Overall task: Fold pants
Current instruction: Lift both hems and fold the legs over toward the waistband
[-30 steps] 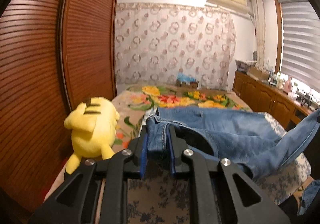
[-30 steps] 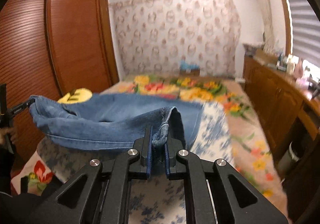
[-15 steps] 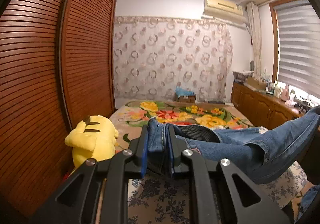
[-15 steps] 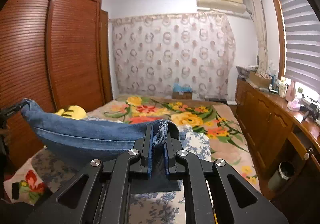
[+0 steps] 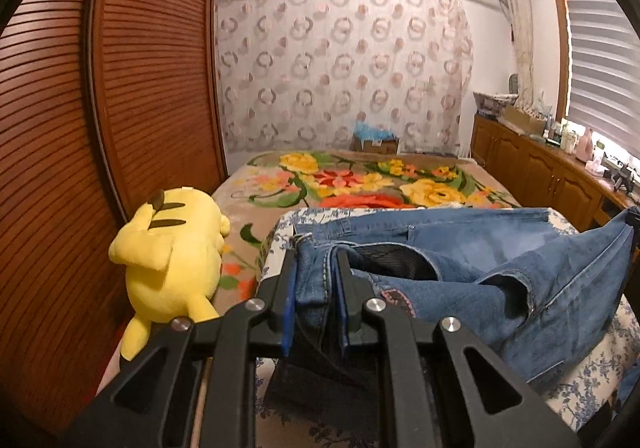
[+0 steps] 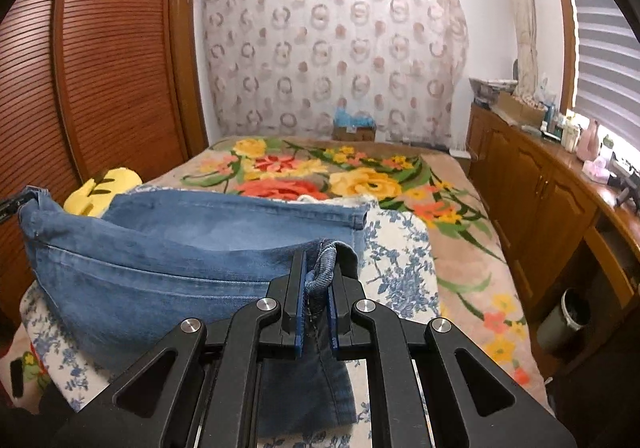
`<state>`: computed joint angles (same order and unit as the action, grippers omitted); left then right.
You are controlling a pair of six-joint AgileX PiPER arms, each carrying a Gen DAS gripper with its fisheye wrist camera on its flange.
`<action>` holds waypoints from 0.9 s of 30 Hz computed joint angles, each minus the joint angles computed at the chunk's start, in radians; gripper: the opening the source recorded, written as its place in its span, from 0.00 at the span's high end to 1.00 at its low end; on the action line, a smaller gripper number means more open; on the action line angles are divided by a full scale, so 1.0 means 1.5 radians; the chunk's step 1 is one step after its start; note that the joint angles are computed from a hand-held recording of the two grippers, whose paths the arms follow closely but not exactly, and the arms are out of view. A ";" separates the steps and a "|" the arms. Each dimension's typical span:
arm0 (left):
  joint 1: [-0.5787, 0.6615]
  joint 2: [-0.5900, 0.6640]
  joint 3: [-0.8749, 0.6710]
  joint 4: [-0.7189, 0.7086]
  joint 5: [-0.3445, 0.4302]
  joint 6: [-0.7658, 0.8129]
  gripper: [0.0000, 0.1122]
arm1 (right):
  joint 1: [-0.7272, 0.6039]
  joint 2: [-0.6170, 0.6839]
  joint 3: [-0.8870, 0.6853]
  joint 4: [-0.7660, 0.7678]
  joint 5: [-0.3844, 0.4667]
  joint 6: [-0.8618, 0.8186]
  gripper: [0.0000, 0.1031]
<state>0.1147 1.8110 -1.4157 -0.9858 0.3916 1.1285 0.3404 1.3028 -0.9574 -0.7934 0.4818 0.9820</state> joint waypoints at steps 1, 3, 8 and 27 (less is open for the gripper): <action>-0.005 0.008 -0.008 0.014 -0.003 -0.015 0.88 | -0.003 0.008 -0.004 0.000 -0.003 -0.002 0.94; -0.010 0.021 -0.025 0.038 -0.003 -0.042 0.88 | -0.008 0.023 -0.013 -0.001 -0.008 -0.006 0.94; -0.028 0.059 -0.082 0.128 0.002 -0.133 0.88 | -0.022 0.053 -0.030 0.006 -0.022 -0.020 0.94; -0.066 0.243 -0.413 0.341 0.096 -0.369 0.88 | -0.106 0.146 -0.127 0.086 -0.071 -0.140 0.94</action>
<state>0.0150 2.1751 -2.0349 -0.4739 0.5350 0.5751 0.1819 1.5217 -1.1476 -0.6638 0.3755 0.7719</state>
